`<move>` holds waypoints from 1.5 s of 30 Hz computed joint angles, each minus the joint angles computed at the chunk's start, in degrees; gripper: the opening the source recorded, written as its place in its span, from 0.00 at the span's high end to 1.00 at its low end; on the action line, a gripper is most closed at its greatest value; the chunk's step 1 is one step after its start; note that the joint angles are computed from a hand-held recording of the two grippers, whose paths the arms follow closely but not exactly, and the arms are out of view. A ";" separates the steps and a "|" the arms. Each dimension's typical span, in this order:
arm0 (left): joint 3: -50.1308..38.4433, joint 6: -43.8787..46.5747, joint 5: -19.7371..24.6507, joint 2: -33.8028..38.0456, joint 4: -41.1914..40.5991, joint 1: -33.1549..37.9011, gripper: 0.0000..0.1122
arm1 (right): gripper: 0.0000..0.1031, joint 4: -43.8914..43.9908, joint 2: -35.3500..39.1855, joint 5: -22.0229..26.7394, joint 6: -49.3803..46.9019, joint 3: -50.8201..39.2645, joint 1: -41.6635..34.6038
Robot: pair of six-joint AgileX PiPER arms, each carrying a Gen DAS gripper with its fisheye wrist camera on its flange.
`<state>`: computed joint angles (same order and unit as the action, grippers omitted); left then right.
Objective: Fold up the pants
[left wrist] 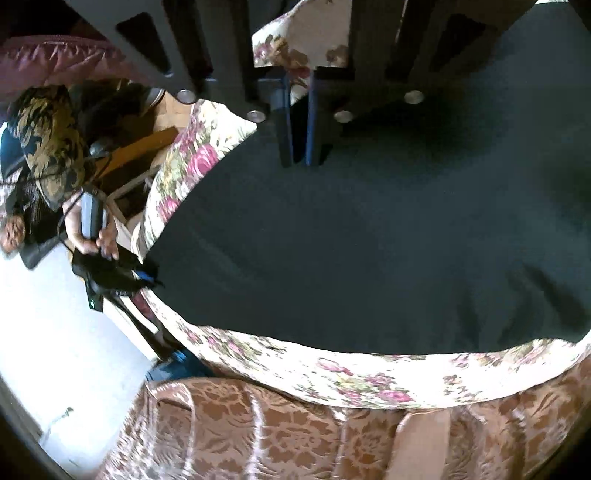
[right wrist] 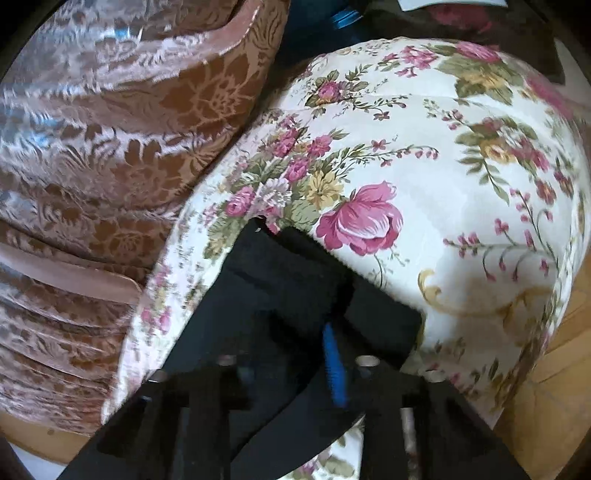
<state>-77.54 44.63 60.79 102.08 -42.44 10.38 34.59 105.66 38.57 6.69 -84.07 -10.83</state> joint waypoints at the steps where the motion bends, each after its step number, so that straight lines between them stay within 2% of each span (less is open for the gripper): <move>1: -0.14 -0.01 0.04 0.07 -0.27 0.32 0.97 | 0.87 -4.23 0.79 1.23 2.76 -2.13 0.86; 2: -0.15 0.06 -0.06 -0.05 -0.55 0.66 0.97 | 0.90 -7.33 1.07 2.15 4.73 -3.41 1.51; 6: -0.46 1.97 1.85 -0.26 -2.76 2.20 0.99 | 0.92 -16.84 -1.47 4.06 9.07 -6.31 4.18; 10: -0.15 5.70 5.35 -1.11 -5.39 3.35 0.99 | 0.92 -16.49 -4.48 4.68 7.86 -6.84 3.54; 11: 0.38 5.82 4.78 -1.79 -5.06 2.89 0.95 | 0.92 -16.48 -5.23 4.76 7.59 -6.54 3.34; 12: 0.73 5.74 4.23 -2.32 -4.21 2.27 0.84 | 0.92 -16.84 -5.30 5.06 7.93 -6.71 3.45; 13: 0.82 5.75 4.12 -2.40 -3.60 1.73 0.80 | 0.92 -17.55 -5.34 5.67 8.59 -6.66 3.48; 19: 1.43 4.58 3.54 -2.00 -1.65 0.08 0.81 | 0.93 -23.68 -4.99 6.65 15.66 -2.32 3.59; 25: 1.02 4.42 5.17 -1.79 -3.52 2.47 0.81 | 0.91 -22.73 -3.29 4.81 14.49 0.76 2.41; 27: 1.22 4.69 5.81 -2.08 -4.65 3.70 0.81 | 0.83 -19.04 -4.80 3.30 12.32 2.54 1.31; 29: 1.26 4.50 5.91 -2.33 -5.31 4.82 0.81 | 0.72 -19.08 -7.45 2.36 12.86 4.52 1.24; 30: 1.34 4.37 5.71 -2.50 -5.61 5.45 0.81 | 0.72 -17.69 -8.56 2.06 11.47 5.50 0.98; 32: 1.39 3.99 5.62 -2.57 -6.43 6.49 0.81 | 0.72 -8.28 -11.79 1.56 4.09 8.83 0.08; 37: 1.77 3.58 6.03 -2.28 -8.16 9.32 0.81 | 0.72 18.83 -13.76 7.78 -19.59 15.52 3.52; 41: 2.65 3.87 6.13 -2.99 -8.14 11.07 0.80 | 0.72 28.17 -10.84 8.61 -24.57 18.46 10.12; 45: 3.40 4.50 6.91 -3.37 -8.69 13.33 0.80 | 0.72 31.68 -7.72 7.73 -24.11 19.01 13.37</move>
<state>-74.15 49.13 67.69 98.71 -51.13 23.71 66.27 97.94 46.31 -17.42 -65.06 2.55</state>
